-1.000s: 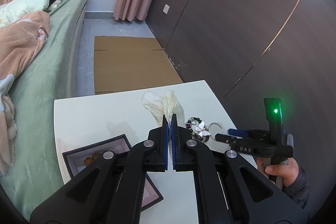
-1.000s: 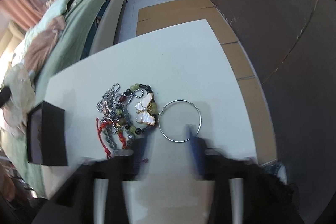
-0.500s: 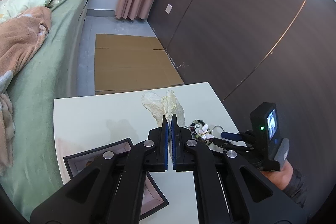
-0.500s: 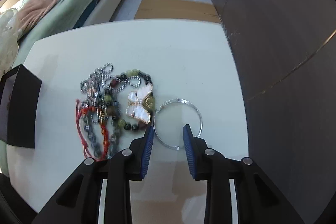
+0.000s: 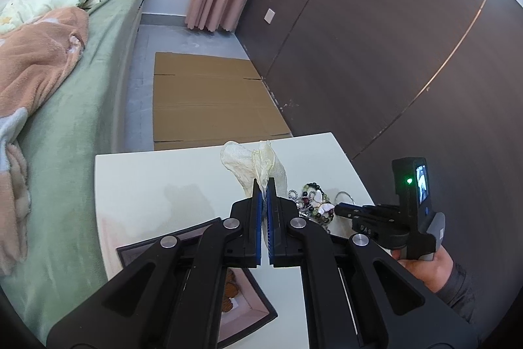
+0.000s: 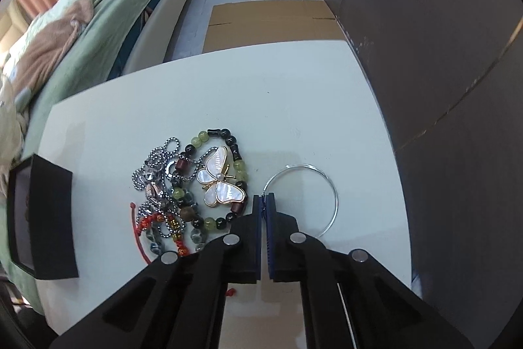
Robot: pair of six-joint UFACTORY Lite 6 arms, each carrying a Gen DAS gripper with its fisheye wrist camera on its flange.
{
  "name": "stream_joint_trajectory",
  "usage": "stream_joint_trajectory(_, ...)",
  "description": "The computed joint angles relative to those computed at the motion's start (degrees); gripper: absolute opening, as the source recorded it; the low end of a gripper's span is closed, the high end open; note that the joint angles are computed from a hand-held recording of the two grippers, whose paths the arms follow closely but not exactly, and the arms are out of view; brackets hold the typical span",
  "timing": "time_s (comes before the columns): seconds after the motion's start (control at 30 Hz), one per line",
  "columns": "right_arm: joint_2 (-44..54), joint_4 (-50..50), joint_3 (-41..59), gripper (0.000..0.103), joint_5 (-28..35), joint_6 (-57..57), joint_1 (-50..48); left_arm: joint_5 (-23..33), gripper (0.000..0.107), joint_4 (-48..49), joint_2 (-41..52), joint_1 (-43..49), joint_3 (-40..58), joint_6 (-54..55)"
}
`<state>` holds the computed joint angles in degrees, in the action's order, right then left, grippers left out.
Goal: Organize jewelry
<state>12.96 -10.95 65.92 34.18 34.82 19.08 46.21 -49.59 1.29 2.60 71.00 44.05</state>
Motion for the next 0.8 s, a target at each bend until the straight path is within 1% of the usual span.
stream_joint_trajectory(0.27,-10.44,6.63,-4.85,0.002,-3.39,-1.56,0.72,3.91,0.004,3.60,-4.16,4.04,0.04,-2.18)
stream_joint_trajectory(0.47,-14.62,7.20,-3.14,0.002,-5.77,0.56,7.50,6.03,0.004,7.23,-7.22,6.40,-2.16,-4.38)
stream_joint_trajectory(0.57,-14.11,5.95,-0.43,0.002,-6.71,2.94,12.11,7.25,0.005,8.41,-8.22,7.14,-2.80,-4.85)
stream_joint_trajectory(0.6,-14.49,6.13,-0.45,0.003,-7.11,3.12,13.09,8.02,0.015,8.89,-8.57,7.75,-3.02,-5.23)
stream_joint_trajectory(0.63,-14.12,6.32,0.31,0.003,-7.73,3.35,14.35,8.42,0.041,8.82,-8.92,8.55,-3.44,-5.08)
stream_joint_trajectory(0.7,-13.64,7.47,1.21,0.003,-8.59,3.00,16.05,9.17,0.074,7.23,-10.31,11.19,-4.93,-3.54)
stream_joint_trajectory(0.8,-11.68,8.07,3.26,0.003,-9.53,3.39,18.80,11.14,0.074,5.28,-11.50,15.93,-6.33,-0.95)
